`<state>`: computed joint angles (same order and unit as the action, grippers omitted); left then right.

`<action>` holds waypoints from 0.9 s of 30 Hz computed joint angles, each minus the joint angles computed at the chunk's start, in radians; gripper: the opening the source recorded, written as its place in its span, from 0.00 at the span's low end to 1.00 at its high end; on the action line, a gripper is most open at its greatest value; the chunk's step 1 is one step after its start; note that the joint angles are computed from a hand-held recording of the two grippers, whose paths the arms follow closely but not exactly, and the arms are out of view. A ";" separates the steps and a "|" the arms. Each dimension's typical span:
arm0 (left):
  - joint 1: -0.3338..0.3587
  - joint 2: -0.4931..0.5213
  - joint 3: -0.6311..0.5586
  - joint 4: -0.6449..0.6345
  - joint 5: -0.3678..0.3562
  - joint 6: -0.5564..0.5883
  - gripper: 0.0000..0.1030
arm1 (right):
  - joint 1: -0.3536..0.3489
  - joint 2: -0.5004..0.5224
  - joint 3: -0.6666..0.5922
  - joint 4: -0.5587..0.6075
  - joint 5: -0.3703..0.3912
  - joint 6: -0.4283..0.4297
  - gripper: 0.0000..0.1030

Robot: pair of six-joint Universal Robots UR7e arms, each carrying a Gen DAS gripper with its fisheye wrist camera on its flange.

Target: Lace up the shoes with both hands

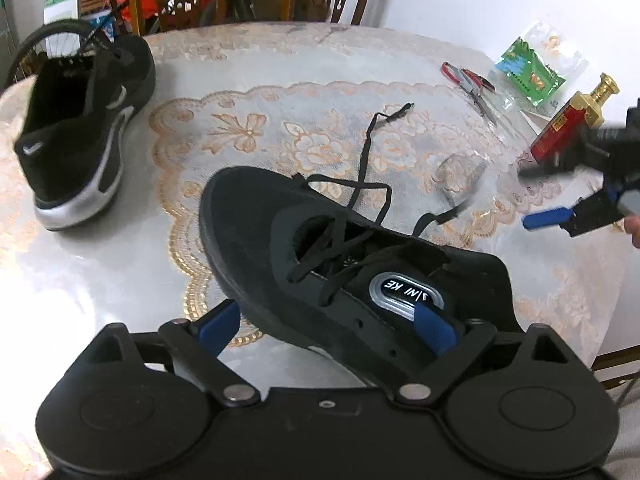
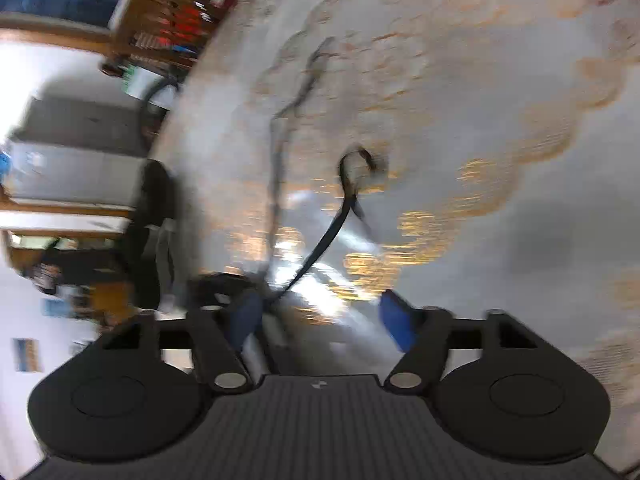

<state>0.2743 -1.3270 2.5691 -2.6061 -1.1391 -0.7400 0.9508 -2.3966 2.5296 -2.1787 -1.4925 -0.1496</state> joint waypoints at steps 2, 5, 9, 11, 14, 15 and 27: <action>-0.014 -0.032 0.007 0.016 0.013 -0.030 0.91 | 0.068 0.037 -0.022 -0.030 -0.039 0.033 0.60; -0.026 -0.064 0.007 0.047 0.034 -0.069 0.91 | 0.222 0.227 -0.073 -0.086 -0.032 0.084 0.65; -0.035 -0.079 -0.005 0.094 0.046 -0.093 0.91 | 0.331 0.530 -0.145 -0.231 -0.012 0.199 0.77; -0.046 -0.086 -0.012 0.128 0.047 -0.101 0.91 | 0.344 0.659 -0.191 -0.279 -0.065 0.293 0.73; -0.078 -0.106 -0.011 0.173 0.049 -0.126 0.91 | 0.408 0.788 -0.253 -0.453 -0.356 0.316 0.58; -0.087 -0.114 -0.006 0.181 0.049 -0.138 0.91 | 0.416 0.816 -0.282 -0.485 -0.436 0.327 0.60; -0.083 -0.115 0.025 0.114 0.043 -0.178 0.91 | 0.428 1.004 -0.456 -0.513 -0.622 0.395 0.47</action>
